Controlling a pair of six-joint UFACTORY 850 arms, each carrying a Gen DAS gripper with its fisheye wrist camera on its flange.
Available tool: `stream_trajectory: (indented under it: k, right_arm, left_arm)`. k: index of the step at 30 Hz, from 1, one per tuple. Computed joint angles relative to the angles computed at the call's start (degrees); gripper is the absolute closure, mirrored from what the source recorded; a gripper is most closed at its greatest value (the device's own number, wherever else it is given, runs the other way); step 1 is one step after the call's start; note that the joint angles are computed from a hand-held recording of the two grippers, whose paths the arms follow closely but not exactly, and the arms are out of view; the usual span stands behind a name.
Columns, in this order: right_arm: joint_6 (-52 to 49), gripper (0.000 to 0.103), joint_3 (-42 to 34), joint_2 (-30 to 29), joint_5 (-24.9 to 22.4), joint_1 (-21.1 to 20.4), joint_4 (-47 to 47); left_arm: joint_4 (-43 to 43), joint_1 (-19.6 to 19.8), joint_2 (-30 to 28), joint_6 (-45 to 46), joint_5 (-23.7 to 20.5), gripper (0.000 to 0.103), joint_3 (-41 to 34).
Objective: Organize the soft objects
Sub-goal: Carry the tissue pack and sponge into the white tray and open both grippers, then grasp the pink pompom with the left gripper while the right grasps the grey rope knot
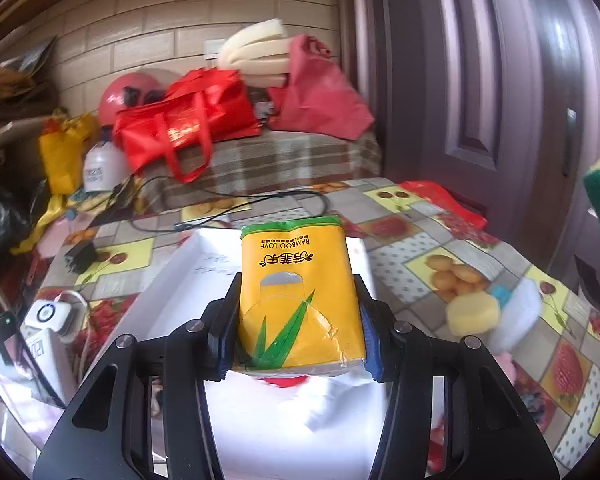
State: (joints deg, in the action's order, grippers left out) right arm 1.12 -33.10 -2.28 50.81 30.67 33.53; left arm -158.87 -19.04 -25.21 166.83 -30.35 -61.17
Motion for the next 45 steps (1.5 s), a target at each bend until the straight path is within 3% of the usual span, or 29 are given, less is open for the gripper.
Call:
stream_trajectory:
  k: [7,15,19,25,28,31,33,34,35,38,45]
  right_arm:
    - [1.1,0.064,-3.9,-2.7,-3.3,-0.8,-2.9]
    - [3.2,0.064,-13.7,-10.6,-12.6,-1.8,-8.2]
    - [2.3,0.064,-19.9,-16.4,-16.7,-2.4,-7.7]
    - [9.4,0.063,-30.6,-26.1,-25.7,-5.8,-10.8]
    - [7.8,0.063,-34.3,-29.6,-28.5,-6.3,-8.0]
    - [9.4,0.059,-35.3,-31.1,-29.2,-6.5,-8.2]
    - [11.7,0.035,-35.0,-31.0,-28.8,-6.5,-10.0]
    - [12.7,0.012,-34.3,-30.6,-27.8,-6.4,-10.8]
    - [12.8,0.000,-34.1,-30.4,-27.2,-6.3,-10.7]
    - [12.3,0.000,-32.0,-28.6,-24.5,-5.7,-9.1]
    - [17.7,0.000,-17.5,-17.3,-13.7,-5.0,-13.7]
  left_arm:
    - [1.4,3.3,-1.6,-6.5,0.4,0.054,-1.9]
    - [5.7,6.8,-4.4,-16.6,2.2,0.054,-4.6]
    - [10.1,7.1,-6.1,-22.0,4.0,0.054,-6.3]
    - [11.5,6.1,-7.5,-22.5,6.9,0.054,-7.8]
    - [8.8,5.5,-8.0,-19.6,8.6,0.054,-8.5]
    - [5.8,5.3,-8.2,-16.6,9.0,0.048,-8.6]
    - [1.4,5.1,-8.1,-12.2,8.3,0.014,-8.2]
    - [-1.5,5.0,-7.8,-9.4,7.2,0.006,-7.6]
    - [-2.7,5.0,-7.5,-8.1,6.3,0.000,-7.1]
    - [-5.3,5.0,-7.0,-5.9,4.4,0.000,-6.2]
    - [3.8,5.8,-5.8,-13.3,-0.2,0.000,-4.8]
